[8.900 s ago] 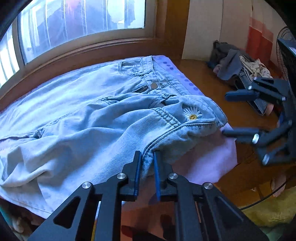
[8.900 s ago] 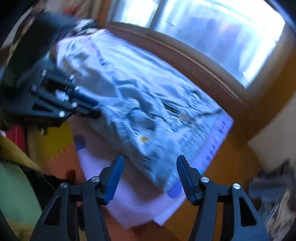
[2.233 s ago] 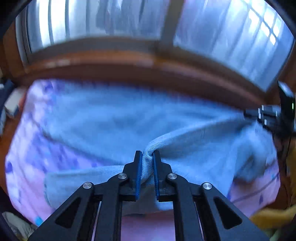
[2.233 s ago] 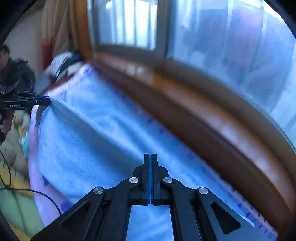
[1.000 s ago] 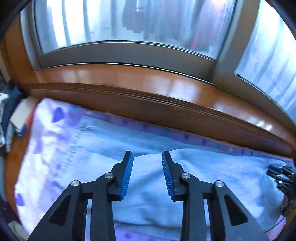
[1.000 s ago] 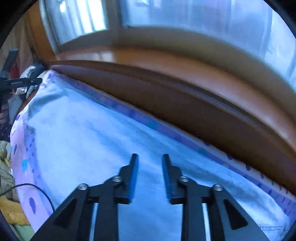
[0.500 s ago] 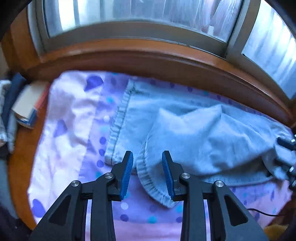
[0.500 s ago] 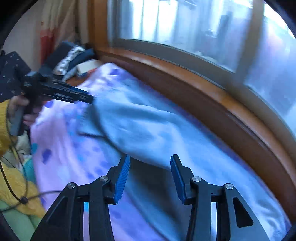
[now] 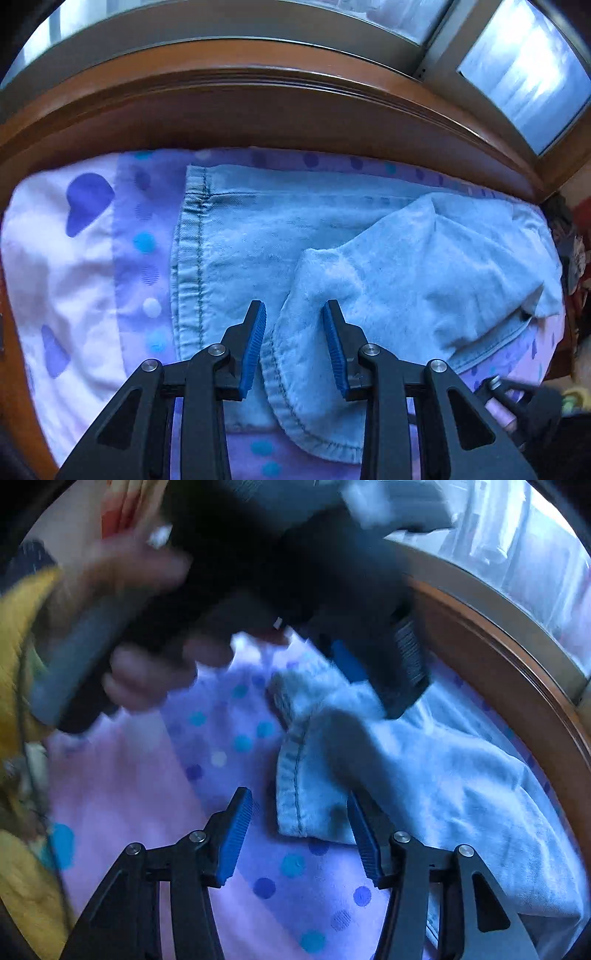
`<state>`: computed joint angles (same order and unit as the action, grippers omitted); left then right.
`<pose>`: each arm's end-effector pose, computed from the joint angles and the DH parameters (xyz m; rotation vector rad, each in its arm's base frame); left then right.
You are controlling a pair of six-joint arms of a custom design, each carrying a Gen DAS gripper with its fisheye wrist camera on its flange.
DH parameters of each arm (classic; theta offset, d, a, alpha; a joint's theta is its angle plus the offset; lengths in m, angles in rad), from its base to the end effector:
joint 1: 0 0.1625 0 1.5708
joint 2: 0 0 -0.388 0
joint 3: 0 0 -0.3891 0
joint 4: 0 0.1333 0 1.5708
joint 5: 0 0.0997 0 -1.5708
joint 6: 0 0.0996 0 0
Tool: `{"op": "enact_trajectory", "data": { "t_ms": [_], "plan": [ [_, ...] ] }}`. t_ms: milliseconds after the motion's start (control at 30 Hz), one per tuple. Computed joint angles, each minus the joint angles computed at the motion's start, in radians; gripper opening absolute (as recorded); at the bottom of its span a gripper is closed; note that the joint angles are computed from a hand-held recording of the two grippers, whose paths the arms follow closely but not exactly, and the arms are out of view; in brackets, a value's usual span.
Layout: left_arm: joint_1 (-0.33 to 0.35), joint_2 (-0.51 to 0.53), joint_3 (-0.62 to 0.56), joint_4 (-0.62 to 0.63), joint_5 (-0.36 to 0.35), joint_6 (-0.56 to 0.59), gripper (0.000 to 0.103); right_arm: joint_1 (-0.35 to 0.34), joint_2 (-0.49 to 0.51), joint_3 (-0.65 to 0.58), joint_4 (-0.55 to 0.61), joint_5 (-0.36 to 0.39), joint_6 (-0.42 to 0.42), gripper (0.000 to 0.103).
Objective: Fold clothes
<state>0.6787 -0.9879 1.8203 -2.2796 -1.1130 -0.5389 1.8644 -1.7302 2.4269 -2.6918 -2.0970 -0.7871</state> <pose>-0.3272 -0.4917 0.0977 0.5131 2.6533 -0.2868 0.1848 -0.3235 0.2585 1.1666 -2.2277 0.3592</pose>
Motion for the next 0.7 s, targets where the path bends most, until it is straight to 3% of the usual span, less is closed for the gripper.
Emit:
{"op": "enact_trajectory", "data": {
  "t_ms": [100,133,200,267,300,333,433,533,633,700],
  "plan": [
    [0.024,0.011,0.007,-0.051,-0.043,-0.024,0.035,-0.007,-0.002,0.007,-0.007,-0.006,0.05,0.05],
    [0.029,0.012,0.012,-0.072,-0.052,-0.03,0.037,-0.009,-0.005,0.001,0.003,-0.006,0.08,0.043],
    [0.031,0.012,0.025,-0.117,-0.059,-0.033,0.037,-0.006,-0.001,-0.008,0.001,-0.029,0.125,0.018],
    [0.035,0.012,0.032,-0.144,-0.068,-0.032,0.022,-0.001,-0.012,-0.031,0.056,-0.031,0.181,0.016],
    [0.039,0.009,0.033,-0.156,-0.089,-0.031,0.009,0.002,-0.024,-0.045,0.093,-0.019,0.212,0.015],
    [0.038,0.004,0.033,-0.163,-0.099,-0.031,0.009,0.006,-0.047,-0.064,0.145,0.018,0.246,0.015],
    [-0.016,-0.009,0.011,-0.141,0.002,0.034,0.009,0.019,-0.086,-0.125,0.256,0.141,0.323,0.015],
    [-0.043,0.016,-0.083,-0.079,0.087,0.161,0.009,0.023,-0.074,-0.177,0.282,0.265,0.37,0.014],
    [-0.051,0.063,-0.164,0.0,0.16,0.256,0.01,-0.004,-0.022,-0.209,0.265,0.335,0.408,0.014],
    [-0.048,0.099,-0.202,0.071,0.24,0.282,0.016,-0.032,0.013,-0.217,0.252,0.357,0.433,0.014]
  ]
}}
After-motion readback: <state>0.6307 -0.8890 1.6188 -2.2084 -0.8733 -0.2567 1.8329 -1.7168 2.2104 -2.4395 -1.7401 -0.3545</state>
